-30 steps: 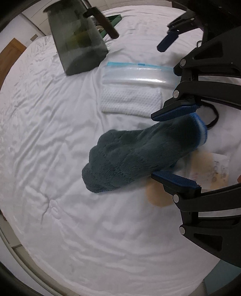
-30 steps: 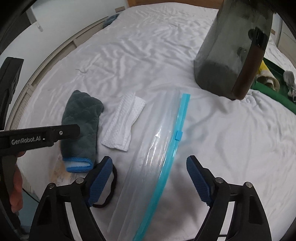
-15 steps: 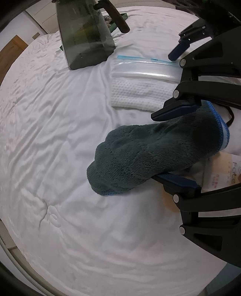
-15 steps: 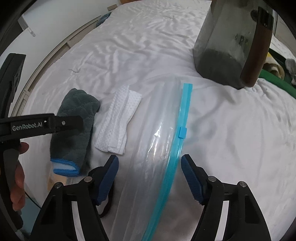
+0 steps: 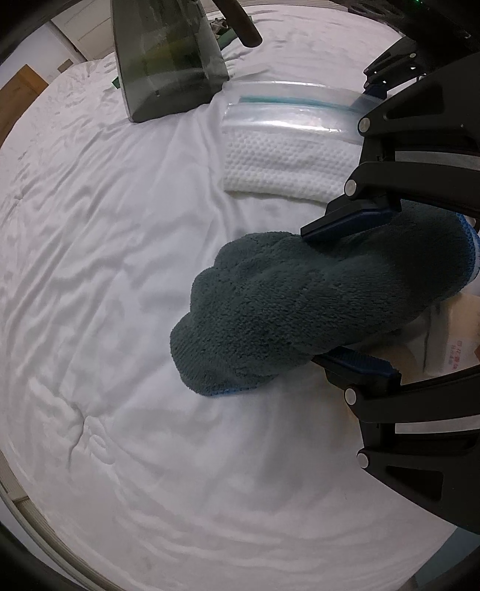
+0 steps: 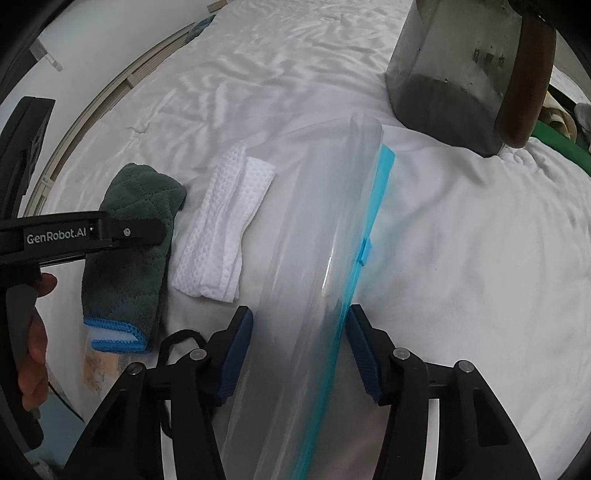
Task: Organize soft objects
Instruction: 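Grasp the dark green mitt with the left tool while the right tool grasps the zip bag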
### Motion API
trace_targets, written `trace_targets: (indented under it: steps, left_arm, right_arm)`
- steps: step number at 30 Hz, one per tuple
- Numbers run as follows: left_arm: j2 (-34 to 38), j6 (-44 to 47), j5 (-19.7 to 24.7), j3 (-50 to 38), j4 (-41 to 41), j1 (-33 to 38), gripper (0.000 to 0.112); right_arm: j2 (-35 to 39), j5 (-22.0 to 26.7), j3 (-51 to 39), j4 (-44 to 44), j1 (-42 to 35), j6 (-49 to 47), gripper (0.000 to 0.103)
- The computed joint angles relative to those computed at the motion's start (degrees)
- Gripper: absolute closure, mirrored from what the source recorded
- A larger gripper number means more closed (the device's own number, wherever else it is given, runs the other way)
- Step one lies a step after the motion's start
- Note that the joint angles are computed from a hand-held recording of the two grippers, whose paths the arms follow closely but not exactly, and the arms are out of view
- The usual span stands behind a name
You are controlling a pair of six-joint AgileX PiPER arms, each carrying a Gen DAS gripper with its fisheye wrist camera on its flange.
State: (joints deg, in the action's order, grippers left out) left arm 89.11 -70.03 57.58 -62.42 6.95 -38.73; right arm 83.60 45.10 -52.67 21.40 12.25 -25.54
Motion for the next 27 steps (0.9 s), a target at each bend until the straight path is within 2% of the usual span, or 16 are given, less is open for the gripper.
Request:
trace_targets:
  steps: [1,2,5,11,19,23,27]
  left_arm:
    - [0.56,0.23,0.33,-0.43,0.1,-0.01,0.062]
    - [0.99,0.4,0.78,-0.83,0.25,-0.13,0.062]
    - [2.49,0.26,1.93,-2.42,1.14,-0.85,0.062]
    - [3.44,-0.39,2.17,-3.25,1.89,-0.98,0.064]
    - [1.68,-1.92,1.23,-2.06,3.48,-2.84,0.082]
    - [0.42,-1.92,0.21,-1.56,3.91,-3.29,0.085]
    - [-0.35,-1.58,1.15,-2.7,4.55,-3.54,0.088]
  right_arm:
    - [-0.01,0.08,-0.03,0.06,0.06,0.1,0.057]
    - [0.04,0.36,-0.2,0.23,-0.08,-0.03,0.067]
    - [0.57,1.28,-0.8,1.01,-0.82,-0.96,0.086]
    - [0.95,2.78,-1.58,3.09,-2.2,-3.7,0.093]
    - [-0.35,4.16,-1.65,2.8,-2.04,-4.98,0.094]
    - [-1.09,5.6,-1.78,3.57,-3.25,-6.23,0.096]
    - [-1.3,6.8,-2.0,4.51,-4.54,-7.71,0.097]
